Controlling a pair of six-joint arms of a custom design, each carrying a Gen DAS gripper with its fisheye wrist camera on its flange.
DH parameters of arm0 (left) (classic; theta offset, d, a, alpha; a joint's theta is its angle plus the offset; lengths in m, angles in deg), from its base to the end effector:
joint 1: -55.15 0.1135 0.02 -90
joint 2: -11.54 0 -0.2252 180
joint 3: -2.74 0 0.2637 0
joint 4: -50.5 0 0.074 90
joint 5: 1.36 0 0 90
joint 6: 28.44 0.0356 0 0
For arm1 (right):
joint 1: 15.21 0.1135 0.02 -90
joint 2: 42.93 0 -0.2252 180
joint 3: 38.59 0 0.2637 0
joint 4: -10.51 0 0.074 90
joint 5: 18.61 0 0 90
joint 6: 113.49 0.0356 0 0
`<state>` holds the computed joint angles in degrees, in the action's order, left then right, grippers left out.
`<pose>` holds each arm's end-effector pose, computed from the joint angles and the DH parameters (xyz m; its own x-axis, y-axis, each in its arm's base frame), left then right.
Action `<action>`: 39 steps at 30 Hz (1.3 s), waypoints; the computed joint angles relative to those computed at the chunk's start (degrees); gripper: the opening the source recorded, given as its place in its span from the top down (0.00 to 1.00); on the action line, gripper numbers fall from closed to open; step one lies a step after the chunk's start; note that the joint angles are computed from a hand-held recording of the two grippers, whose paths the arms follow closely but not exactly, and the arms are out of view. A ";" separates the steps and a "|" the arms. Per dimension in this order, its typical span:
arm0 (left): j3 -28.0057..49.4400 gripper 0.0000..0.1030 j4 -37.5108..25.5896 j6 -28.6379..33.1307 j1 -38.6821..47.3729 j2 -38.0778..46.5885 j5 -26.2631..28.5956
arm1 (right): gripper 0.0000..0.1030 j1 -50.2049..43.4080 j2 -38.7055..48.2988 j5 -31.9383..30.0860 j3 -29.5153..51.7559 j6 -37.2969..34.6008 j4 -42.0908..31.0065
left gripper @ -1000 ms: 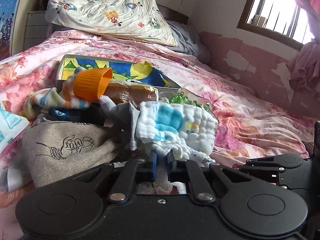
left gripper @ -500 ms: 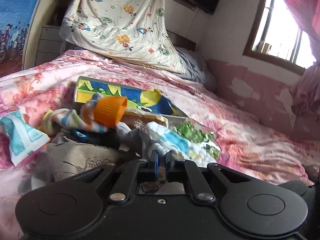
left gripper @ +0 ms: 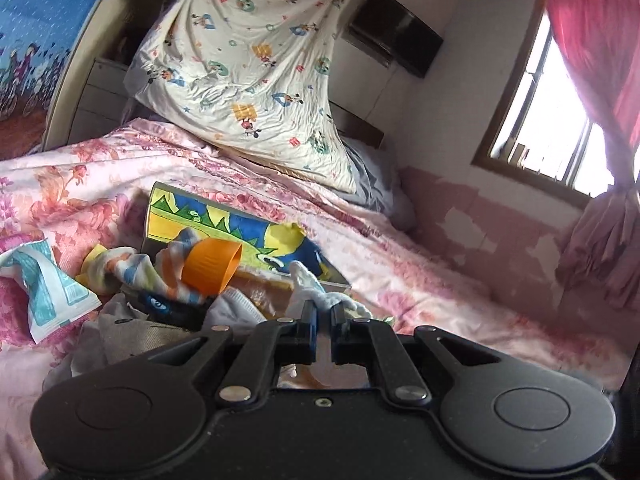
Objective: Organize soft objects
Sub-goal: 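Lift the white muslin cloth with both tools toward the printed tray, then lower the white cloth into the printed tray and open both tools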
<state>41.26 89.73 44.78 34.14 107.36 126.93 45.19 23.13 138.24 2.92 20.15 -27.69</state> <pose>0.2555 -0.1218 0.0840 -0.5172 -0.0441 -0.8547 0.7123 0.5314 -0.4585 0.1316 0.1654 0.1315 -0.4102 -0.1728 -0.8955 0.2062 0.9389 -0.2756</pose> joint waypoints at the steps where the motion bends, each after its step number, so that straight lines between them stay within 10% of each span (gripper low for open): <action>1: 0.02 0.95 -1.15 -0.83 0.02 -1.14 -0.07 | 1.00 0.26 -0.67 0.79 -0.48 0.28 0.12; 11: 9.14 0.95 -21.54 -1.12 -1.68 -10.89 -0.11 | 1.00 -3.03 -15.84 1.64 -9.17 -4.06 5.68; 19: 24.86 0.95 -30.20 -1.93 -4.85 -6.38 -3.72 | 1.00 -25.67 -27.53 -18.34 -13.65 -27.41 23.99; 29: 56.76 0.95 -36.86 0.89 -8.56 17.30 -12.73 | 1.00 -53.48 9.80 -43.79 8.88 -36.73 42.78; 39: 93.95 0.95 -48.83 -0.19 -9.47 49.05 -19.94 | 1.00 -64.82 48.25 -54.55 42.78 -30.05 38.36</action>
<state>135.21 40.90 44.59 24.67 156.41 106.99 -19.63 71.37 83.70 45.70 -9.90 10.67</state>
